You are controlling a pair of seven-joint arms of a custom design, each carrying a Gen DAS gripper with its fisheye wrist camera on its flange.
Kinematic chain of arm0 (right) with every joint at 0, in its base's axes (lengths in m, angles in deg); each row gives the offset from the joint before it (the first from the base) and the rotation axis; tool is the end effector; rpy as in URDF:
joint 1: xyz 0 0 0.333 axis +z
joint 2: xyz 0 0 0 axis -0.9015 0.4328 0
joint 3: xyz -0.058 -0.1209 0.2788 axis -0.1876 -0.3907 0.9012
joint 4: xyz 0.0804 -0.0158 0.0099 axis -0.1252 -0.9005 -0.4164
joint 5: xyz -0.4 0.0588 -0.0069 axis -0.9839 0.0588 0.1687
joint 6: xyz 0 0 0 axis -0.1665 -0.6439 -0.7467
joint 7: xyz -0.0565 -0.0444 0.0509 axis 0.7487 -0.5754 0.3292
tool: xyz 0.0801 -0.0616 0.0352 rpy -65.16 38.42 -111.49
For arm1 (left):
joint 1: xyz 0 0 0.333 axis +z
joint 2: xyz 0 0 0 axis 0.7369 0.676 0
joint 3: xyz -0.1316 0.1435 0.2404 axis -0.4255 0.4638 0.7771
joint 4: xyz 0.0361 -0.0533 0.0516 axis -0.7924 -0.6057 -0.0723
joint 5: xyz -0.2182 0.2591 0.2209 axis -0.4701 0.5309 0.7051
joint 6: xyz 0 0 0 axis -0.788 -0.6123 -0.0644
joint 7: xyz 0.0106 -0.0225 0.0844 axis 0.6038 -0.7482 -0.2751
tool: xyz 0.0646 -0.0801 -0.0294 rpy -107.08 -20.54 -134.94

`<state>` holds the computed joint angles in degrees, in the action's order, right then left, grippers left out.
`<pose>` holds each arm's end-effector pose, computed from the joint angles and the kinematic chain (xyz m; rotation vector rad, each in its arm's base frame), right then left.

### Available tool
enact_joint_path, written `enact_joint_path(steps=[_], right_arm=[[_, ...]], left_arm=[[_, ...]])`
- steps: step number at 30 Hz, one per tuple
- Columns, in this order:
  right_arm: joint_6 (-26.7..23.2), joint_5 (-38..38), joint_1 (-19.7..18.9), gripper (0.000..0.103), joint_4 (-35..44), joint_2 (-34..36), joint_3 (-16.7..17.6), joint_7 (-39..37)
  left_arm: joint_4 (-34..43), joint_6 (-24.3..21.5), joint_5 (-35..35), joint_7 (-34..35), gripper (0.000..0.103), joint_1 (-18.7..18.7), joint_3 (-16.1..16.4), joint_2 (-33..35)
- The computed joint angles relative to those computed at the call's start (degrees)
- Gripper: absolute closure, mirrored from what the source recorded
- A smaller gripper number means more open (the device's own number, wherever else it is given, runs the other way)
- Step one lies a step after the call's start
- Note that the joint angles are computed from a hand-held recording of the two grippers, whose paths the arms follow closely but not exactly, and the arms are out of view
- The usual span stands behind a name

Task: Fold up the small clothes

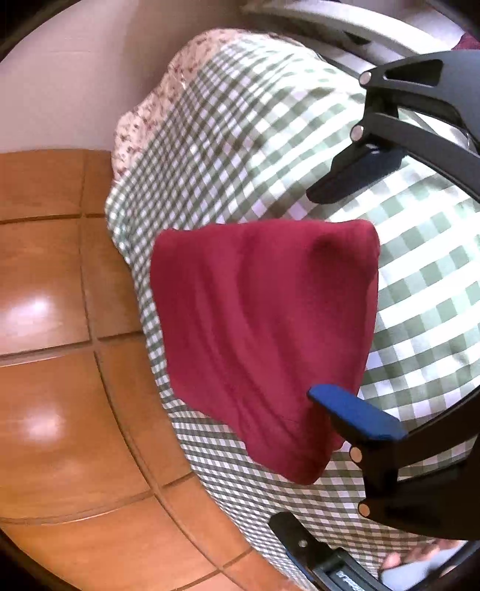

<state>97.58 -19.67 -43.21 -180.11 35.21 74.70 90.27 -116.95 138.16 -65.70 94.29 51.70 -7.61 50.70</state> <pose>0.5972 0.2423 0.4493 -1.3440 2.2209 -0.7353 0.6410 -0.0474 0.4330 -1.4426 2.0078 -1.1141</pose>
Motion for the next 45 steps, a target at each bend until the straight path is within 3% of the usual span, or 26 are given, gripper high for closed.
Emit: enact_joint_path(steps=[9,22,36,45], right_arm=[[-7.35,-8.55,2.42,0.002,1.44,-0.56,0.85,6.01],[-11.38,-12.71,3.96,0.002,3.57,-0.27,1.81,6.13],[-11.2,-11.75,3.72,0.002,3.06,-0.01,1.93,6.8],[-8.31,-9.79,3.33,0.002,3.08,1.41,1.14,5.78]], left_arm=[[-3.83,1.72,-9.25,7.7,0.014,-0.83,1.45,-3.79],[-5.38,4.94,-9.94,7.61,0.011,-2.15,3.0,-4.59],[-5.85,6.25,-16.28,14.56,0.004,-3.47,3.83,-5.82],[-5.62,8.36,-9.29,8.03,0.004,-3.53,3.49,-4.09]])
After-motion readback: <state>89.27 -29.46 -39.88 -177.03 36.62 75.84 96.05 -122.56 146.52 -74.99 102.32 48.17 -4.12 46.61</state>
